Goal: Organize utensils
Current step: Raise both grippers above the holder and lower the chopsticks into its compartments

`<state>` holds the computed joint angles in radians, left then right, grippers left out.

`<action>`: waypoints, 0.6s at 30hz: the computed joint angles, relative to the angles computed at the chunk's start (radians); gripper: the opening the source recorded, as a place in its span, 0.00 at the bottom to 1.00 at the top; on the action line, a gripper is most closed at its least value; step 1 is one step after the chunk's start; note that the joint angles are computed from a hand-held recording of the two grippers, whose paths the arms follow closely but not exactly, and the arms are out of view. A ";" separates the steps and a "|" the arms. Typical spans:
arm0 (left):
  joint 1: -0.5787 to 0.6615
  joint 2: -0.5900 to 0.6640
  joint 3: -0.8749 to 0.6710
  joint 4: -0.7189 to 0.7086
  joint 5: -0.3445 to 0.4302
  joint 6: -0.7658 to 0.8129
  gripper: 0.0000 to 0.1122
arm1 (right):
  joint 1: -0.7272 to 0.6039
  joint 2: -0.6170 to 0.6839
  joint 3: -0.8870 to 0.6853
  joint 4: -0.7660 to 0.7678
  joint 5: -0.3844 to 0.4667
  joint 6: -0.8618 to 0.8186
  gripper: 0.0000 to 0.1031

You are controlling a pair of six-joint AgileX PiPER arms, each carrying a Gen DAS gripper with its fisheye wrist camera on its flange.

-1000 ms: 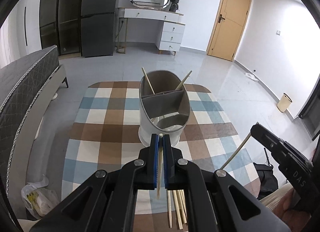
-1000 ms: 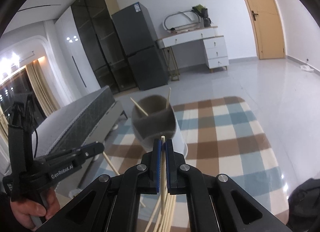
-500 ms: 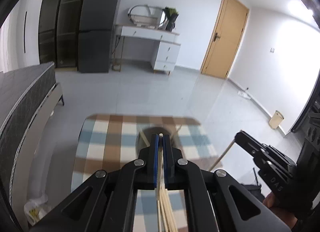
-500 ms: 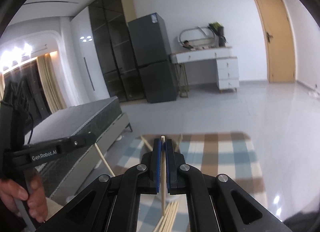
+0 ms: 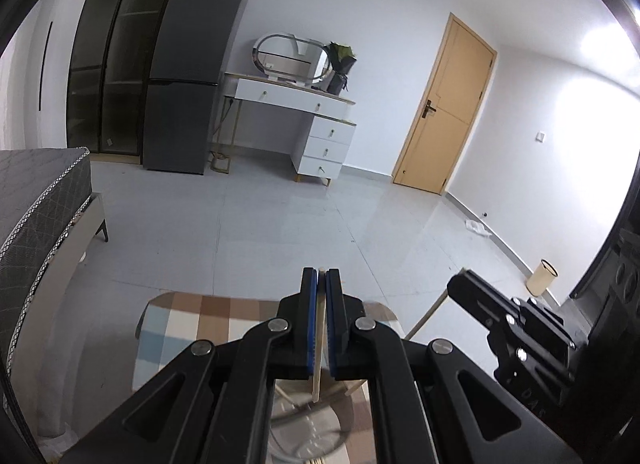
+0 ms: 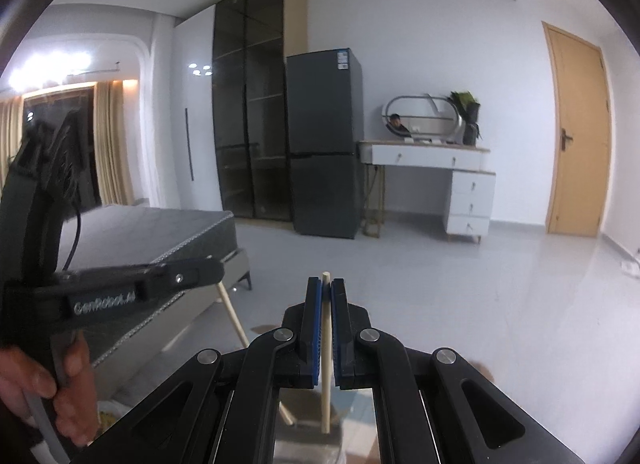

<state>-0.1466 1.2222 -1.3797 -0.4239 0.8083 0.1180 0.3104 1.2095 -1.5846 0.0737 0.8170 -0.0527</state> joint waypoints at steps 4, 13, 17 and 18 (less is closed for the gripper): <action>0.035 0.029 0.043 -0.082 -0.039 0.067 0.00 | -0.023 0.028 0.046 0.098 -0.064 -0.091 0.03; 0.029 0.040 0.128 -0.090 -0.090 0.065 0.00 | 0.009 0.037 0.177 0.088 -0.144 -0.143 0.04; 0.012 0.034 0.155 -0.068 -0.099 0.048 0.00 | -0.005 0.021 0.240 0.109 -0.157 -0.161 0.04; 0.007 0.035 0.150 -0.055 -0.100 0.039 0.00 | -0.016 0.018 0.253 0.129 -0.160 -0.177 0.04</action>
<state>-0.1400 1.2576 -1.2293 -0.4790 0.7088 0.1570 0.2944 1.2278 -1.3317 0.2030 0.6567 -0.2298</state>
